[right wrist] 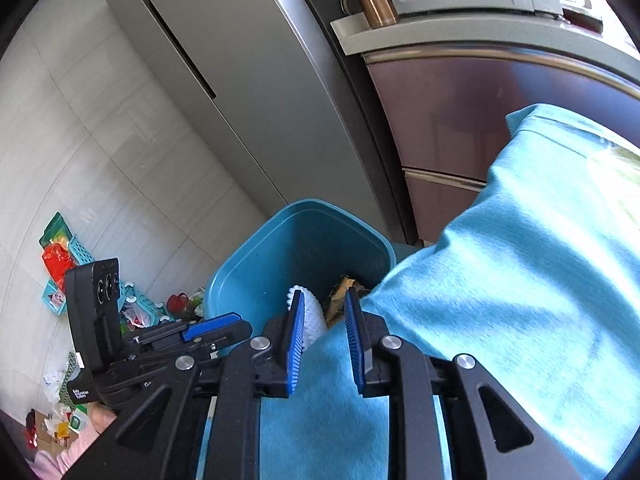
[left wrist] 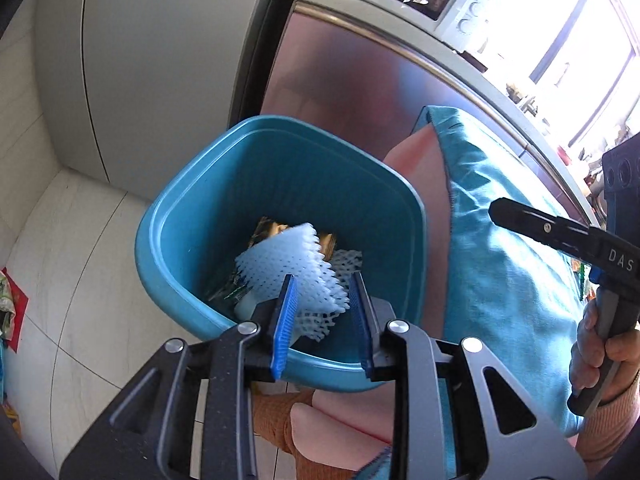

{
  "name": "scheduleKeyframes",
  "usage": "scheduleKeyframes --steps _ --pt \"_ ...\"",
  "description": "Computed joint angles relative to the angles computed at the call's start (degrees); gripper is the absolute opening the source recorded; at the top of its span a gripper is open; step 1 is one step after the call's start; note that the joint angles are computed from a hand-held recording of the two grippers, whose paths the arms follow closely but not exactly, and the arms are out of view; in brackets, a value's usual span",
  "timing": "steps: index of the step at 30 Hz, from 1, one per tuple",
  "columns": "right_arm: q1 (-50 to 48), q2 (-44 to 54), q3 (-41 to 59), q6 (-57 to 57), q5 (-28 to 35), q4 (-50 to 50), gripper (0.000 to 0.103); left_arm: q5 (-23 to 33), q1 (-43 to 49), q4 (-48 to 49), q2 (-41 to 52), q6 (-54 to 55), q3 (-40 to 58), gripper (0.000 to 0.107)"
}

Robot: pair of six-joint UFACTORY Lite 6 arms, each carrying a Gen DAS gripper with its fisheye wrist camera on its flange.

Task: Collect trash
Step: 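Open both grippers over the teal bin to drop the foam net and brown wrapper, then move both open grippers back over the trash on the table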

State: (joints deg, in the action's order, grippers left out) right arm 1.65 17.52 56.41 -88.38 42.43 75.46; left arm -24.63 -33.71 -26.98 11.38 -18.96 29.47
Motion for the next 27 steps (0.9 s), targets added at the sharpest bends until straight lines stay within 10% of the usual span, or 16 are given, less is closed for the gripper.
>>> scheduleKeyframes --steps 14,27 --pt "-21.51 -18.53 -13.65 -10.64 12.98 -5.57 0.030 -1.44 -17.32 -25.77 -6.47 25.84 6.86 0.039" --pt "-52.29 -14.52 -9.85 -18.10 21.28 -13.11 0.041 7.08 -26.29 -26.46 17.47 33.45 39.71 0.045"
